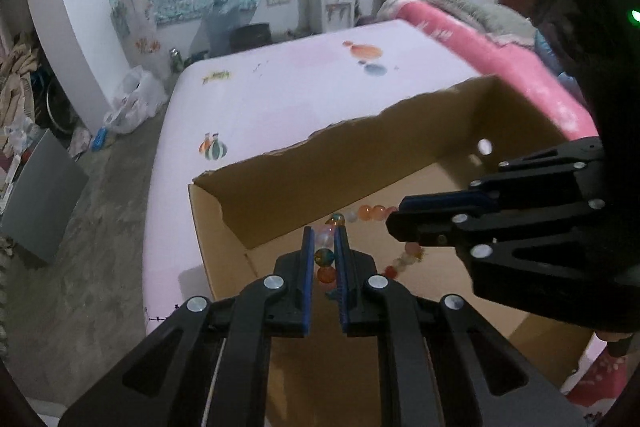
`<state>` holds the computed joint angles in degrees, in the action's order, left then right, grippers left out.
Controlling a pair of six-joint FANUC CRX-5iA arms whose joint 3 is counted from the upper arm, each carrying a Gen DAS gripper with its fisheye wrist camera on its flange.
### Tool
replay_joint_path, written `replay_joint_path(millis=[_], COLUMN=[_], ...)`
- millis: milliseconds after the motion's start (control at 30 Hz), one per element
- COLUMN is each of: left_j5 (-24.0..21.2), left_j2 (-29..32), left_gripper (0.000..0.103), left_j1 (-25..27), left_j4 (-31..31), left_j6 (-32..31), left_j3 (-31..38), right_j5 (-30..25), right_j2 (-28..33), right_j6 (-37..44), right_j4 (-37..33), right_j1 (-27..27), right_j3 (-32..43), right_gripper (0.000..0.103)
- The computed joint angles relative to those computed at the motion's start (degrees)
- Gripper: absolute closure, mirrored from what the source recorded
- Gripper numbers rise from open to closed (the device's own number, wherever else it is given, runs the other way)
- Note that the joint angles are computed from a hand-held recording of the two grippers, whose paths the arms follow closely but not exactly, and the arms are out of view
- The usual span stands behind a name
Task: Organize jewelry
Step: 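Open the left tool to drop the bracelet into the box, then withdraw the left tool from the box back over the table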
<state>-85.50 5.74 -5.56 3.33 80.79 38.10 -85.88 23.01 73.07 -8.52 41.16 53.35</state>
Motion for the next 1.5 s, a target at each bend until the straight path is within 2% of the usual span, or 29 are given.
replay_joint_path(millis=[33,133,433,600,700,767,833,900,967,1067,1133,1167,1200,1300,1400,1500], left_j5=[0.04,0.76,5.13,5.08,6.04,7.04,8.17,9.02,9.03,7.30,5.86,5.20,4.44,1.94,1.56,3.27], left_j2=[0.01,-0.74,-8.87,-11.02,-13.47,-16.14,-19.52,-22.82,-26.56,-30.34,-32.17,-32.65,-32.97,-32.17,-31.09,-30.91], left_gripper=[0.093,0.093,0.089,0.088,0.087,0.079,0.072,0.062,0.051,0.039,0.034,0.031,0.031,0.031,0.031,0.020], left_j1=[0.04,0.59,3.81,3.02,4.75,6.36,8.36,10.32,12.52,12.53,12.44,12.53,12.16,9.26,5.79,3.57], left_j4=[-0.31,0.70,6.14,4.09,7.25,9.41,11.63,13.47,15.38,13.19,12.58,12.48,11.92,7.76,2.80,0.47], left_j6=[0.49,0.64,-0.75,-0.90,-1.12,-1.53,-2.07,-1.87,-1.47,1.17,2.89,3.75,4.86,9.48,12.90,14.07], left_j3=[0.33,0.12,-5.85,-6.26,-9.30,-12.56,-16.80,-20.95,-25.77,-30.37,-33.68,-35.16,-36.31,-37.82,-37.45,-37.59], right_j5=[-0.52,1.59,14.08,11.91,11.03,12.79,15.39,20.33,26.18,31.02,30.24,27.49,25.27,17.82,12.25,8.91], right_j2=[1.10,-0.42,-12.15,-13.04,-14.76,-18.39,-22.82,-29.30,-36.79,-45.99,-50.28,-52.17,-52.99,-53.26,-52.18,-50.76], right_j6=[-0.70,-1.13,-1.58,-1.80,-1.63,-1.31,-0.88,-1.62,-5.94,-17.58,-27.72,-34.73,-39.07,-47.68,-52.04,-54.35], right_j4=[-0.47,-0.74,-0.38,1.04,-0.21,-0.51,-0.50,1.10,6.81,17.76,26.71,32.48,35.25,37.56,36.62,39.29], right_j1=[-0.30,-0.57,-1.30,-1.84,-2.36,-2.04,-1.17,0.59,4.24,10.10,14.23,17.07,18.64,20.89,21.34,23.08], right_j3=[1.72,-0.02,-13.47,-13.88,-15.61,-19.74,-24.53,-32.00,-41.41,-53.94,-60.99,-64.97,-67.18,-70.76,-71.95,-72.94], right_gripper=[0.093,0.090,0.084,0.083,0.082,0.079,0.068,0.060,0.054,0.044,0.041,0.041,0.040,0.039,0.039,0.038])
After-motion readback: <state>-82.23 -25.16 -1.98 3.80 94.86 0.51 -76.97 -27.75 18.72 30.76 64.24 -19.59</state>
